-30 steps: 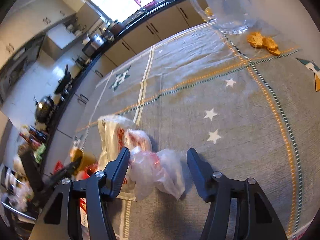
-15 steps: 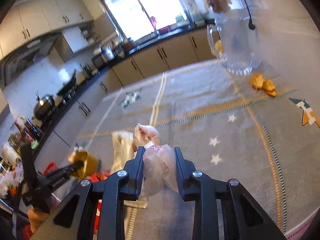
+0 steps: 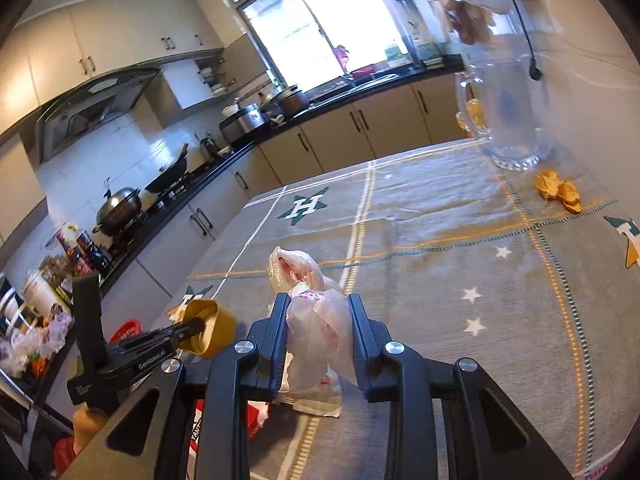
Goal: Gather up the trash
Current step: 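Lift the yellow container and plastic bag and carry them to the red basket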
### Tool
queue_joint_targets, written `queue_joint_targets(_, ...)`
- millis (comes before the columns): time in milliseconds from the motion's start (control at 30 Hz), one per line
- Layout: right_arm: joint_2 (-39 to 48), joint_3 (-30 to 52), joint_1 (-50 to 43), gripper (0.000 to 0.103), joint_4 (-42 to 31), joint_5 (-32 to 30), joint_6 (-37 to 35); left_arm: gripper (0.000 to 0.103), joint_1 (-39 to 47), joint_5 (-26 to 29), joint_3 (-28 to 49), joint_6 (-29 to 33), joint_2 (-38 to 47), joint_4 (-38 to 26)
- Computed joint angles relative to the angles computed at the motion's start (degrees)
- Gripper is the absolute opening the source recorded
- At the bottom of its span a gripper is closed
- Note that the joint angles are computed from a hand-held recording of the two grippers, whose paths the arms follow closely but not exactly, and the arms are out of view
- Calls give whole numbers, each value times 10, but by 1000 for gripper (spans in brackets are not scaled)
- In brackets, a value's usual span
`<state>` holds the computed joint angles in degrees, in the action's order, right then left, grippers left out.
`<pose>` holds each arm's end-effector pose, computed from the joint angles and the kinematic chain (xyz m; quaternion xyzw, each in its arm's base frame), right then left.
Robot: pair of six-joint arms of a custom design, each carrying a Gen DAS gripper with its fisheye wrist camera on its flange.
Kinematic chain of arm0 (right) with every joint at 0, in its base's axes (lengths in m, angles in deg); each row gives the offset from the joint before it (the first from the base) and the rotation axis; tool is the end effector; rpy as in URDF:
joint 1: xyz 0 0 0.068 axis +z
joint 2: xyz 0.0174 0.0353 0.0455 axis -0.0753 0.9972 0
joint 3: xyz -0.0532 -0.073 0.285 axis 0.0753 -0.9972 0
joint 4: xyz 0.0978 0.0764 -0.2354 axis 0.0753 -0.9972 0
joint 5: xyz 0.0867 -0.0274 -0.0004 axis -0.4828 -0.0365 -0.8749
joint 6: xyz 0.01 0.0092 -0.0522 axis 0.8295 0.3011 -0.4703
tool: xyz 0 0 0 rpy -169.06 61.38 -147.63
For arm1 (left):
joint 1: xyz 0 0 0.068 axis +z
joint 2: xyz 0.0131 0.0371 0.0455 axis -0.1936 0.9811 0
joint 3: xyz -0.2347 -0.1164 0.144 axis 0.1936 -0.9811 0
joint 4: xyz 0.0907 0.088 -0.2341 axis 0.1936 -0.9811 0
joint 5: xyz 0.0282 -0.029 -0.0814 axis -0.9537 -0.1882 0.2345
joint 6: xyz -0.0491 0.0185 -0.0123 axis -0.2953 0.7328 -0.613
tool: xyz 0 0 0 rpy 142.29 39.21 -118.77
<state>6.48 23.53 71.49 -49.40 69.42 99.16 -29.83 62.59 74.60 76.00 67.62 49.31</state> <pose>0.0792 0.1934 0.1260 0.1895 0.8435 0.1438 0.4816 0.2483 -0.0915 0.1027 0.2309 0.8980 -0.1354 0.3492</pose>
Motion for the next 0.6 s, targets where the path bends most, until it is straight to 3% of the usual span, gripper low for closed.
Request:
queue_joint_targets(300,19,14,5,30,16,-2,-33,7,-5,-11,-8,-4,-13,3)
queue_joint_targets(600,3,8,15,30,18,16,-43,7,-23,-33,-50,-2,-102,-24)
